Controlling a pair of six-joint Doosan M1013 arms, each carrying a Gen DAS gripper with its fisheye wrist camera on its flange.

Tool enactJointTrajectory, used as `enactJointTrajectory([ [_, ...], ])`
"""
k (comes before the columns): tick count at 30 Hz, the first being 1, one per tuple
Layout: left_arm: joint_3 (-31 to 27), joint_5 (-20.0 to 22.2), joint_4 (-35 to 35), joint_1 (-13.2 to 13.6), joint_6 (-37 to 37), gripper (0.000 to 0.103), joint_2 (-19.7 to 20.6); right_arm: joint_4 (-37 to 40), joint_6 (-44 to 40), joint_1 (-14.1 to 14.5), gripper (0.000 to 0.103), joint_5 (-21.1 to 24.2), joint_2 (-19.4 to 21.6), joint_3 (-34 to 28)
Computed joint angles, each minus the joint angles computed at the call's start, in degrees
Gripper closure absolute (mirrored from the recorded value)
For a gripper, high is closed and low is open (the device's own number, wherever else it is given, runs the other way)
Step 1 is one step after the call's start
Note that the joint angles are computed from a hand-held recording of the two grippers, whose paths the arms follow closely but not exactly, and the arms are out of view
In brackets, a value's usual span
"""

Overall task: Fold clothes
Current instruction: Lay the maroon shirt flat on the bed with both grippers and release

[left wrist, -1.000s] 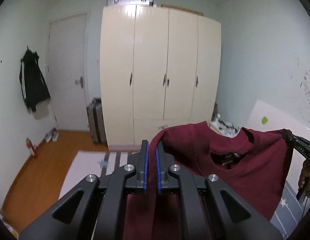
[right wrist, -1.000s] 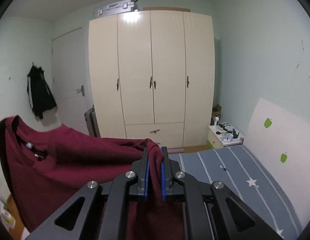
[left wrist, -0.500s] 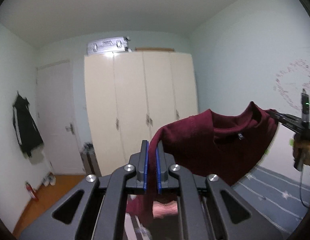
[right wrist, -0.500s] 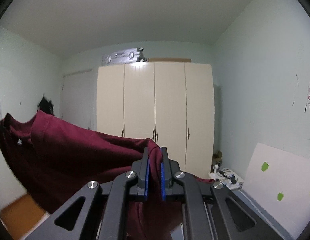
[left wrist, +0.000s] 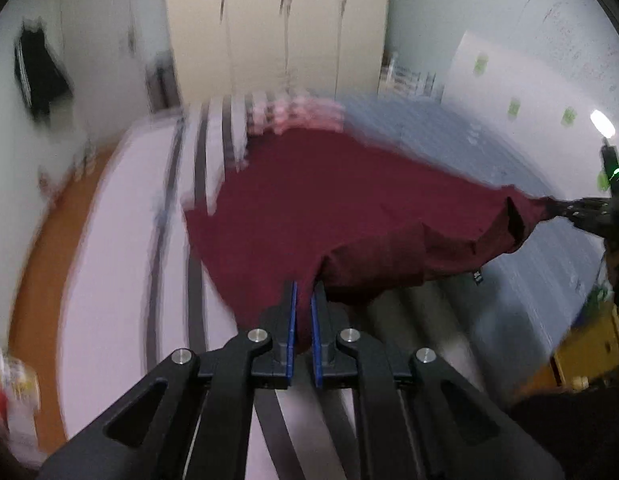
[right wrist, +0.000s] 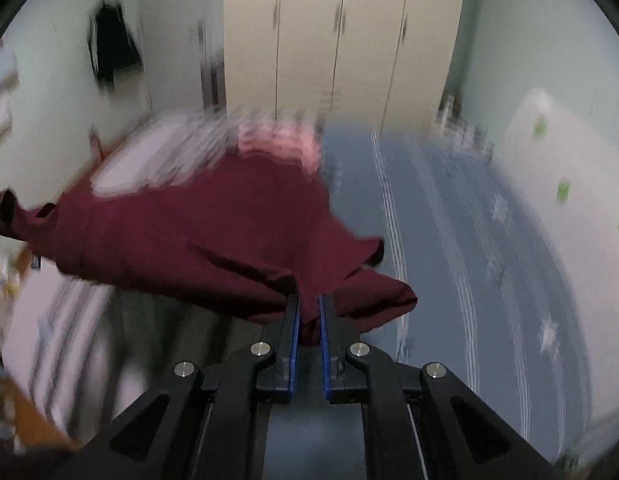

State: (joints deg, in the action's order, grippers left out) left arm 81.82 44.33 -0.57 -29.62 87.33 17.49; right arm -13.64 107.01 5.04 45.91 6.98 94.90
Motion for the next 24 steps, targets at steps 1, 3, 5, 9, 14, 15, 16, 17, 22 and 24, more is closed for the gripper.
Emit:
enactJointTrajectory([
  [1,2.79,0.4,0.64,-0.39,-0.89,0.098,0.0,1.15,0.05,0.1,0.095,0.61,0.39,2.59],
  [3,7.86,1.19,1.75,-1.74,-3.03,0.098,0.36,3.63,-0.07,0.24,0.095,1.59,1.76,7.36],
  [5,11.29,1.76,1.38,-2.53,-3.98,0.098,1.07,5.0,-1.07,0.78,0.095,1.39,3.11,11.1],
  [9,15.05,2.5,0.48,-3.27,-4.72,0.099,1.86,5.79,-1.8,1.39,0.095,2.19,6.05,13.7],
  [14,17.73,3.54,-0.71,-3.6,-5.64,0.099,1.74,8.61,-3.05,0.03,0.094,6.01,8.51,13.74],
  [15,17.57,4.22,-0.94,-3.69,-5.27,0.098,1.55,9.72,-3.57,-0.37,0.093,7.61,8.68,13.36],
  [16,17.32,5.15,-1.49,-3.67,-5.09,0.096,1.1,10.75,-3.88,-0.78,0.091,8.82,8.57,13.15],
  [17,17.07,6.07,-2.03,-3.65,-4.94,0.092,0.66,11.43,-4.12,-1.06,0.087,9.62,8.26,13.07],
  [22,15.9,7.46,-0.58,-3.98,-7.24,0.069,-2.73,9.68,-4.24,-2.0,0.076,9.34,4.14,12.91],
  [24,14.49,5.96,1.23,-3.75,-8.96,0.054,-3.23,6.8,-2.68,-2.39,0.063,6.54,3.31,12.46],
])
